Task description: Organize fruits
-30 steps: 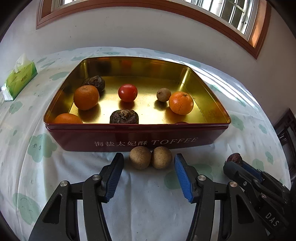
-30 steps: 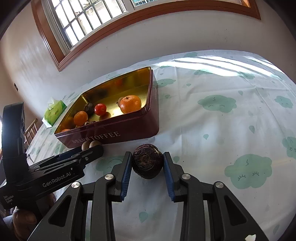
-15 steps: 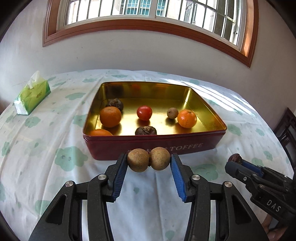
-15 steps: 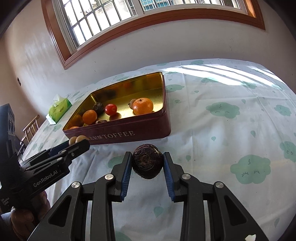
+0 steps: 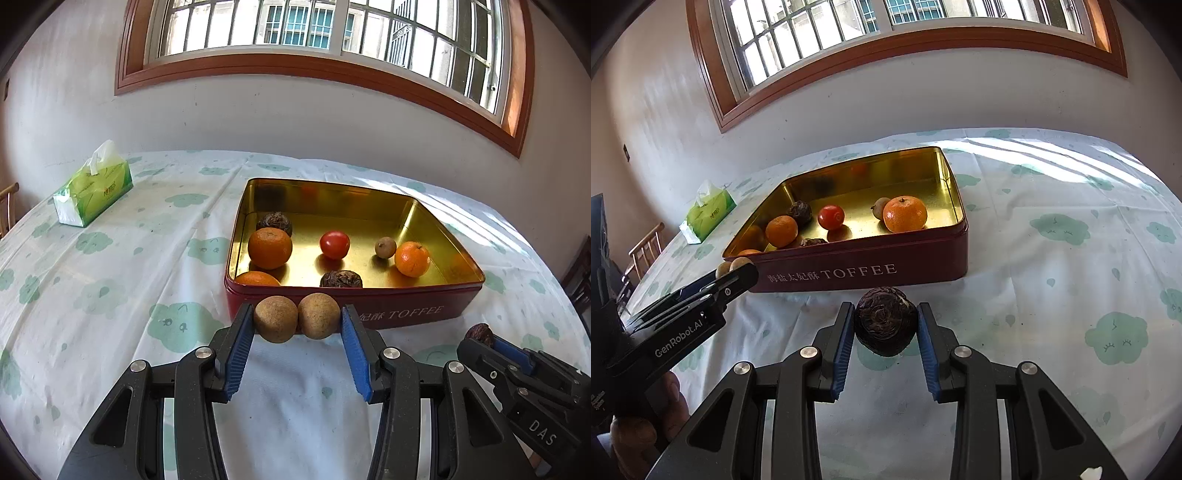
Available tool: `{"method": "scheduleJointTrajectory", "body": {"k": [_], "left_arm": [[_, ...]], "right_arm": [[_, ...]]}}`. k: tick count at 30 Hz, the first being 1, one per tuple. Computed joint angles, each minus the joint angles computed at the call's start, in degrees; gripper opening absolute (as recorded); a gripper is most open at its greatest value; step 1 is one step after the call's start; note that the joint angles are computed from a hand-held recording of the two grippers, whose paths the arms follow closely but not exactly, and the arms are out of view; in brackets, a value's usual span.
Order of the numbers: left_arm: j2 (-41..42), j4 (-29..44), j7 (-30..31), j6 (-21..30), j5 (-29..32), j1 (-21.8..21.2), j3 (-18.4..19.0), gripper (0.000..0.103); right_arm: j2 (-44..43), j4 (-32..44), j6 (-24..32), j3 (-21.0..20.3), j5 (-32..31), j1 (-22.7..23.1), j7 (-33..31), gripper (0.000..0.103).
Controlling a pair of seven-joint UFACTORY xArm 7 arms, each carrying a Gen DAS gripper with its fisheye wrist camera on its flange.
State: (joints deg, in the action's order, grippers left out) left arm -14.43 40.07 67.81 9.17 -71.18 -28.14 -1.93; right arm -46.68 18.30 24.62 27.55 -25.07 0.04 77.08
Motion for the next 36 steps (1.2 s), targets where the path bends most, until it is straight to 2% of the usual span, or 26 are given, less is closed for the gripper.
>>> {"method": "scheduleJointTrajectory", "body": {"k": [5,15,22,29,36], "left_arm": [[-0.76,-0.44,3.96,-3.43,-3.55,-1.77,-0.15,0.048],[-1.10,-0.66,6.42,-6.52,-6.23,-3.74,0.41,0.048],[-1.21,-0.43,9.06,-7.33,-8.78,-3.74,-0.12,0.048],[-1.21,-0.53,8.42,-8.20,-8.79,-3.30,-0.94,0.049],[-1.33,-0.19,12.05,-8.92,-12.12,-3.41,-1.42,0.049]], "right_arm": [[-1.49,0.71,1.95,2.50,-1.60,-1.06,1.73,0.031],[-2.67,1.93,4.47,4.96,-5.06,-1.32,4.17,0.031],[-2.94,2.38,5.69,5.62,-6.99,-1.13,5.36,0.031],[-2.50,2.94,6.31,5.78,-8.51,-0.73,5.92,0.031],[-2.77,2.63,6.29,5.27,-8.92,-0.27,6.52,0.031]]}}
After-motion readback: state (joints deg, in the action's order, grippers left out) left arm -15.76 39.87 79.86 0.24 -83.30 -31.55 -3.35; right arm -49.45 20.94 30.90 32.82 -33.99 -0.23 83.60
